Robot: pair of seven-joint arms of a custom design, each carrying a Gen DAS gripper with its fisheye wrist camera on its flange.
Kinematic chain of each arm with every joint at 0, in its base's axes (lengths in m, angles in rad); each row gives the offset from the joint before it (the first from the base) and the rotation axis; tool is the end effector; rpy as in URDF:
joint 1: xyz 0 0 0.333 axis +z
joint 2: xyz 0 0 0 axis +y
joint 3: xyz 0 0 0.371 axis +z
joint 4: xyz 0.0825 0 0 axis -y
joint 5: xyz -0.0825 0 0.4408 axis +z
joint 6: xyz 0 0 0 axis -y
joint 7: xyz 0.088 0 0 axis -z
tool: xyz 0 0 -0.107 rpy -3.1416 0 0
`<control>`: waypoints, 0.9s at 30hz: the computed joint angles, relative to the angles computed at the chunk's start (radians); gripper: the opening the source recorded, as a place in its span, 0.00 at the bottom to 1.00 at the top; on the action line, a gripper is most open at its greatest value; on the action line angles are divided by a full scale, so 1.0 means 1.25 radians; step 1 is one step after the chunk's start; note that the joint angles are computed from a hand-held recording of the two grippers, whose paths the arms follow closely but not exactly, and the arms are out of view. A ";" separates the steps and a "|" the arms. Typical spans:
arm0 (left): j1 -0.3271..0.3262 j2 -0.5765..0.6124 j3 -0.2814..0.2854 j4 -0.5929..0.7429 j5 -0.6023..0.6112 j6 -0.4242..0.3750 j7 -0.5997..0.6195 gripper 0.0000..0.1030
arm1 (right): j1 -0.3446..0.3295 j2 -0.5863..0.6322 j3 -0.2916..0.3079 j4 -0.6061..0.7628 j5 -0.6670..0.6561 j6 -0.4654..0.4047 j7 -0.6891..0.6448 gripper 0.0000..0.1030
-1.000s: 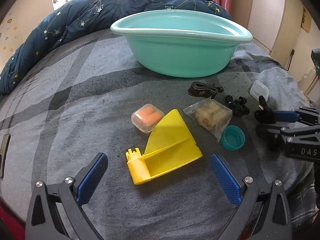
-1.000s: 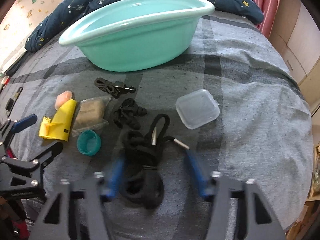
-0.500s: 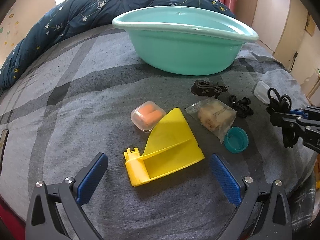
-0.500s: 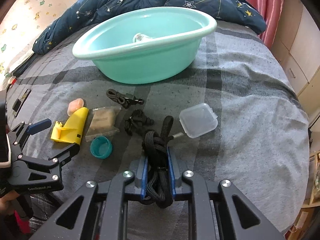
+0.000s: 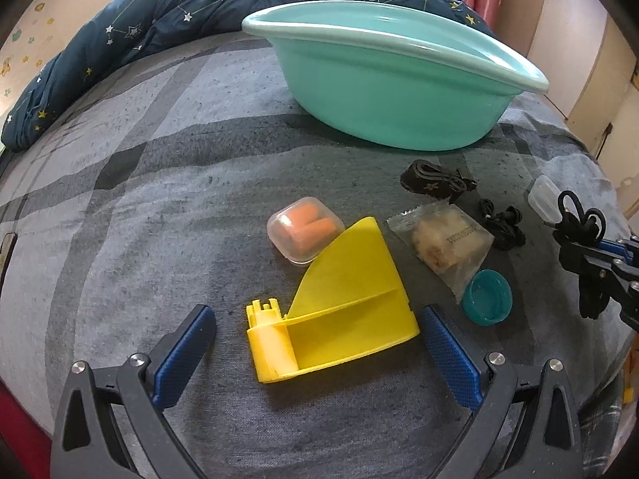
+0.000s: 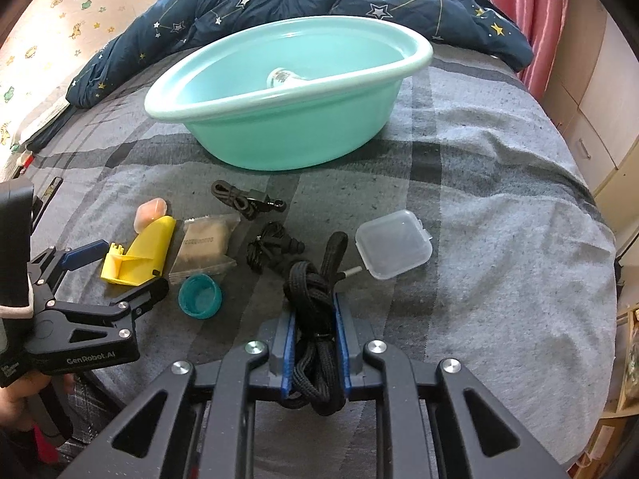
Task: Organize objects
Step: 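Grasp the coiled black cable with the right gripper while the left gripper grasps the yellow scoop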
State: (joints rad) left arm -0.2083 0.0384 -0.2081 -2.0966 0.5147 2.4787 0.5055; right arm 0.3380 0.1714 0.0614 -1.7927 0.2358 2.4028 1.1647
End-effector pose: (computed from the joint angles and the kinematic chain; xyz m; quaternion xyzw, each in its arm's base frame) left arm 0.5776 -0.2561 0.4636 -0.7783 0.5764 -0.1580 0.1922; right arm 0.6531 0.2745 0.5327 -0.8728 0.4259 -0.0819 0.2240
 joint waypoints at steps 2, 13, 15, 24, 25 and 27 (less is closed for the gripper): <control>0.000 0.000 0.000 -0.001 -0.001 0.006 -0.002 1.00 | 0.000 0.000 0.000 0.000 0.001 -0.001 0.000 0.17; 0.002 -0.008 -0.002 -0.015 -0.023 0.054 0.033 0.83 | -0.001 -0.007 0.000 -0.006 0.004 0.007 -0.003 0.17; 0.002 -0.012 -0.002 -0.016 -0.027 0.056 0.039 0.83 | -0.001 -0.012 0.001 -0.009 0.005 0.010 -0.005 0.17; -0.006 -0.037 -0.007 -0.018 -0.018 0.050 0.043 0.83 | -0.002 -0.026 0.002 -0.018 0.000 0.016 -0.003 0.17; -0.006 -0.041 -0.007 -0.019 -0.015 0.051 0.043 0.83 | -0.002 -0.029 0.002 -0.020 0.000 0.018 -0.003 0.17; -0.006 -0.046 -0.006 -0.020 -0.010 0.054 0.045 0.83 | -0.003 -0.033 0.003 -0.022 0.000 0.019 -0.005 0.17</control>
State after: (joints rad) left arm -0.2153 -0.0187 -0.2153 -2.1218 0.5024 2.5458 0.5620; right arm 0.3342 0.1299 0.0649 -1.8197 0.2363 2.4271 1.1587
